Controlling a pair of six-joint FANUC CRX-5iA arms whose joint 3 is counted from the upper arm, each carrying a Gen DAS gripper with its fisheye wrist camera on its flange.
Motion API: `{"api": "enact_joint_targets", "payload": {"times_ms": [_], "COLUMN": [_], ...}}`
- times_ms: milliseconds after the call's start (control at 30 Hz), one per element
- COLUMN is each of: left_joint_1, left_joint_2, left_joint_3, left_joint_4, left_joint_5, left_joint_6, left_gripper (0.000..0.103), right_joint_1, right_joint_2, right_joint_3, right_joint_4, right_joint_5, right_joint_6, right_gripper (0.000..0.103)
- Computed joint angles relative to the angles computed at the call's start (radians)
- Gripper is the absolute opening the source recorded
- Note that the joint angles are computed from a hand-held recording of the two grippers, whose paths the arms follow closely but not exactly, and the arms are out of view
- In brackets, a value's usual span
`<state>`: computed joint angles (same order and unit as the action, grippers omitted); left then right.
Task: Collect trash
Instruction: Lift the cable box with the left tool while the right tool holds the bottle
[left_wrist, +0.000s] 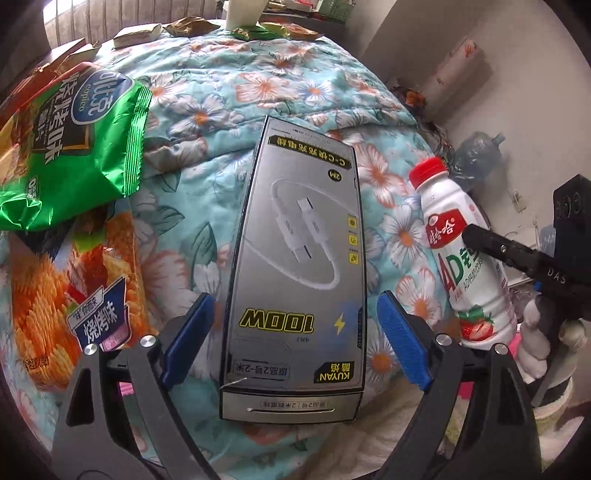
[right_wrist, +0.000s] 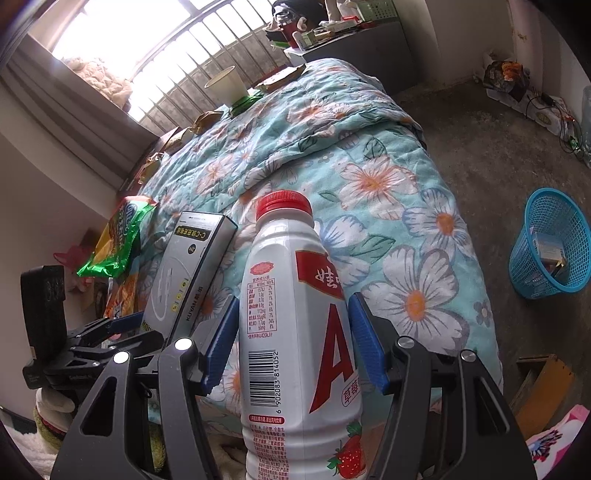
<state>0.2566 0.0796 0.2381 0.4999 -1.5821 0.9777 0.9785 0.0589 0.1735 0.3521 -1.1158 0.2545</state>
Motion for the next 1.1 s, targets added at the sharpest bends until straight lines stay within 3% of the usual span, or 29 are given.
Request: {"api": "enact_joint_targets", "payload": {"times_ms": [333, 467, 700, 1100], "left_joint_1": [-0.058, -0.078, -0.105, -0.148], "left_joint_2": [0.030, 0.029, 0.048, 0.069], "left_joint_3": [0.047, 0.039, 0.050, 0.071], "left_joint_4": [-0.046, -0.051, -0.058, -0.133], "left_joint_5": [0.073, 0.090, 0.108, 0.132], "left_joint_6": [-0.004, -0.024, -0.016, -0.029], "left_gripper": [0.086, 0.086, 0.086, 0.086], "right_joint_1": [-0.055, -0.048, -0.058, -0.092], "right_joint_2": [0.066, 0.100, 0.076, 0.072], "right_joint_3": [0.139, 0.182, 0.125, 0.127], "right_joint_4": [-0.182, -0.175, -0.081, -0.166], "right_joint_5": [-0.086, -0.125, -0.068, -0.021], "right_joint_6": [0.147, 0.184, 0.054, 0.066], "right_gripper": [0.060, 0.059, 0.059, 0.063]}}
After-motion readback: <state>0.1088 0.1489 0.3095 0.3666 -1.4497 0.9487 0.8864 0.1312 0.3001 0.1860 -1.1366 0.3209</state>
